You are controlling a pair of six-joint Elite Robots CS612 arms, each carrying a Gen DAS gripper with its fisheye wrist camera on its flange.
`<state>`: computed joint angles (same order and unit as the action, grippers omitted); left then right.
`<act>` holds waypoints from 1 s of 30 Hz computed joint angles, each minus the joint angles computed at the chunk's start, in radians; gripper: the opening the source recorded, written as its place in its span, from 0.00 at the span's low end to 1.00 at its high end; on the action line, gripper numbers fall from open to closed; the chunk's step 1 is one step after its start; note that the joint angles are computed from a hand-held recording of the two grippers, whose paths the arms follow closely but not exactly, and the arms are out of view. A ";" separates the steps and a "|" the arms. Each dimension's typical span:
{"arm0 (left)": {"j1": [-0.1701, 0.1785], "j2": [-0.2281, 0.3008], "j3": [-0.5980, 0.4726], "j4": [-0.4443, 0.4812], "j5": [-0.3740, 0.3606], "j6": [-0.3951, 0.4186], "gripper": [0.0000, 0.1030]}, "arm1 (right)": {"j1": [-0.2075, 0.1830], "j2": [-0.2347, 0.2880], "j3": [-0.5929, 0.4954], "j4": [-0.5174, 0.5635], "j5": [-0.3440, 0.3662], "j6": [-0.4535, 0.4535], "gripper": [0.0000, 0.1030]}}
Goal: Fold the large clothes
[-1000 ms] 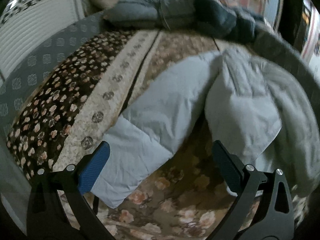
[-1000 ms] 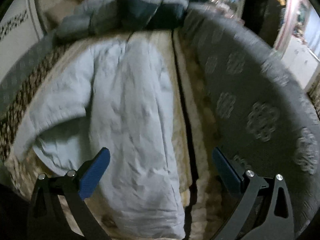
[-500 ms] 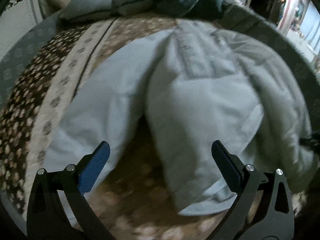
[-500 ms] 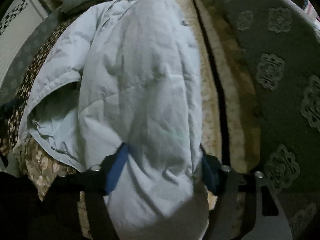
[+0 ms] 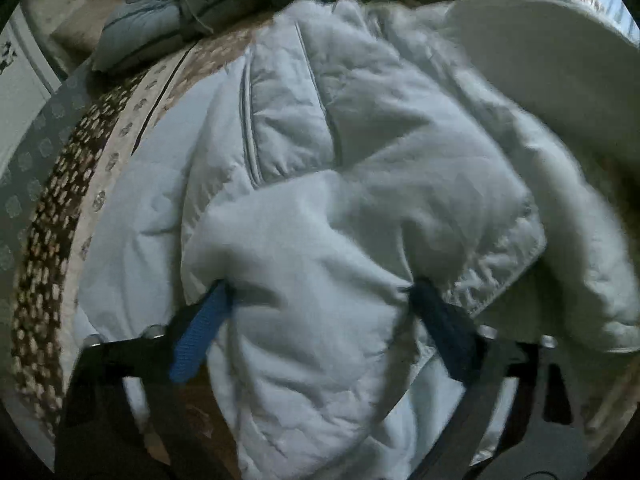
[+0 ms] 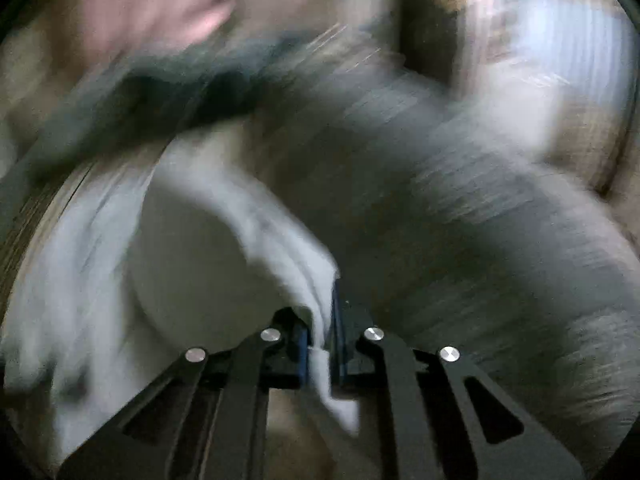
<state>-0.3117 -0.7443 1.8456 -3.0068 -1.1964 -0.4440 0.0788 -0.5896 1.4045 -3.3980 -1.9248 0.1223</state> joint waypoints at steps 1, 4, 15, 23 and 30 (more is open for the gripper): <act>0.010 0.004 -0.009 0.020 -0.013 -0.012 0.61 | 0.004 0.014 -0.013 -0.028 -0.086 0.014 0.14; 0.043 -0.002 -0.001 0.009 -0.049 -0.045 0.30 | 0.022 0.043 -0.061 0.101 -0.235 0.049 0.82; 0.094 -0.068 0.102 -0.130 0.015 -0.070 0.12 | 0.047 -0.019 0.001 0.250 0.456 -0.103 0.98; 0.070 -0.080 0.184 -0.291 0.031 0.071 0.14 | 0.155 0.120 -0.199 0.595 0.413 -0.347 0.96; 0.044 -0.096 0.217 -0.542 0.109 0.060 0.84 | 0.187 0.147 -0.249 0.700 0.314 -0.286 0.73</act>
